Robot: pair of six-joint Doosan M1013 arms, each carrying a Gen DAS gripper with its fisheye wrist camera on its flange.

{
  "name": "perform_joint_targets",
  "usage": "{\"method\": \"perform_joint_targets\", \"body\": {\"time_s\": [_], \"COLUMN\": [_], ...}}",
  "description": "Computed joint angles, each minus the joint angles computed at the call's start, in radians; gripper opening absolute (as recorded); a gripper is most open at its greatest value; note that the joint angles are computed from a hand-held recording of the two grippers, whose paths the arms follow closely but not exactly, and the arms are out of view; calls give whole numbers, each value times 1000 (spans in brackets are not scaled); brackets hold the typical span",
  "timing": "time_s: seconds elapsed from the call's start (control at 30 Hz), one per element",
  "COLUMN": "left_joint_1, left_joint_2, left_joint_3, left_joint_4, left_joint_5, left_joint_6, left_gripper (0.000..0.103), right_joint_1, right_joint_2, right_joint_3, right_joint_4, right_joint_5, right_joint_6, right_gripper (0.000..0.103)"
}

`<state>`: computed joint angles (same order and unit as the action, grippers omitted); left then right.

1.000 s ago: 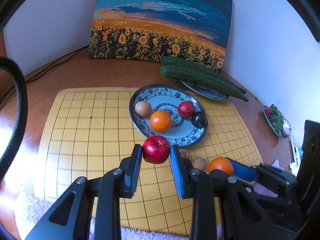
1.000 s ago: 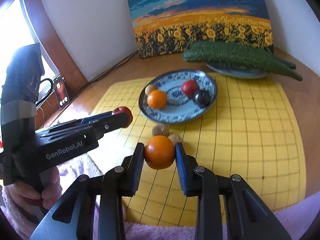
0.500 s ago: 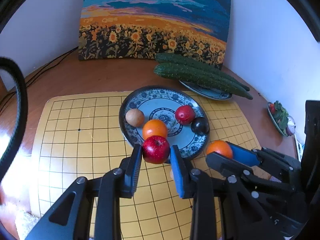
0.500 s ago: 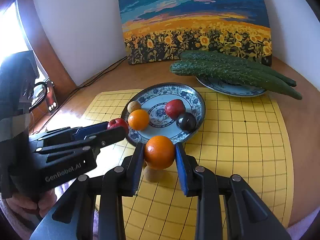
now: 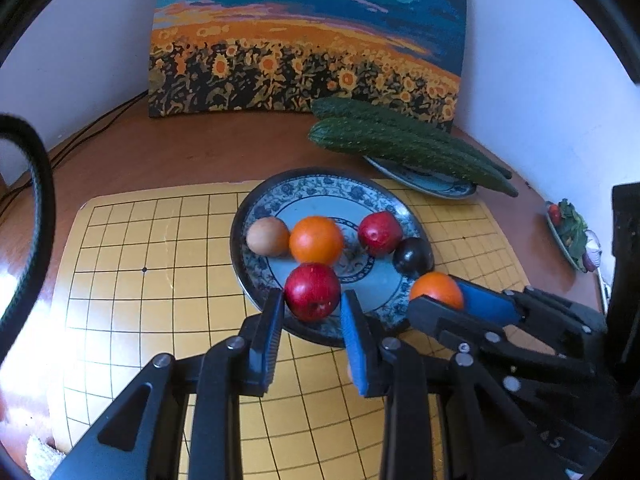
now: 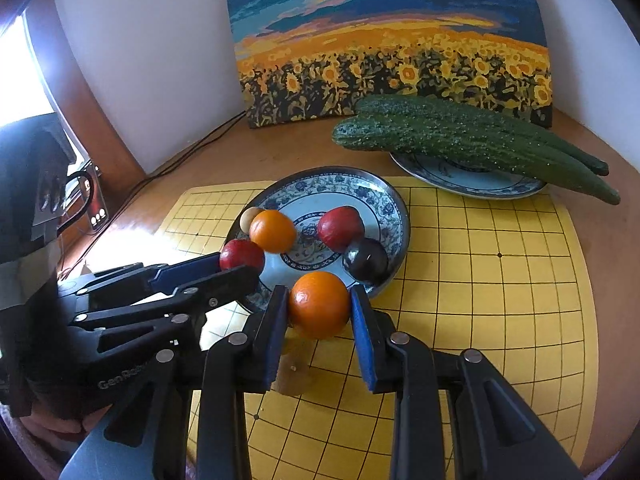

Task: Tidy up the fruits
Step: 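Carry the apple and orange onto the plate and open both grippers, then withdraw both grippers from the plate toward the two brown kiwi-like fruits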

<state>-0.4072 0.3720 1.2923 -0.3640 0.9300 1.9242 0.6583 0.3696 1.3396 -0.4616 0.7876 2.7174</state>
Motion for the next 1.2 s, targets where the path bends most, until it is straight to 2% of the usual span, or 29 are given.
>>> {"method": "perform_joint_targets", "body": {"time_s": [0.83, 1.07, 1.2], "left_joint_1": [6, 8, 10], "left_joint_2": [4, -7, -17], "left_joint_3": [-11, -5, 5], "left_joint_4": [-21, -26, -34], "left_joint_5": [5, 1, 0], "left_joint_6": [-4, 3, 10], "left_gripper": [31, 31, 31], "right_joint_1": [-14, -2, 4], "right_joint_2": [9, -2, -9], "right_joint_3": [-1, 10, 13], "right_joint_4": [17, -40, -66], "right_joint_5": [-26, -42, -35], "right_joint_6": [7, 56, 76], "right_gripper": [32, 39, 39]}}
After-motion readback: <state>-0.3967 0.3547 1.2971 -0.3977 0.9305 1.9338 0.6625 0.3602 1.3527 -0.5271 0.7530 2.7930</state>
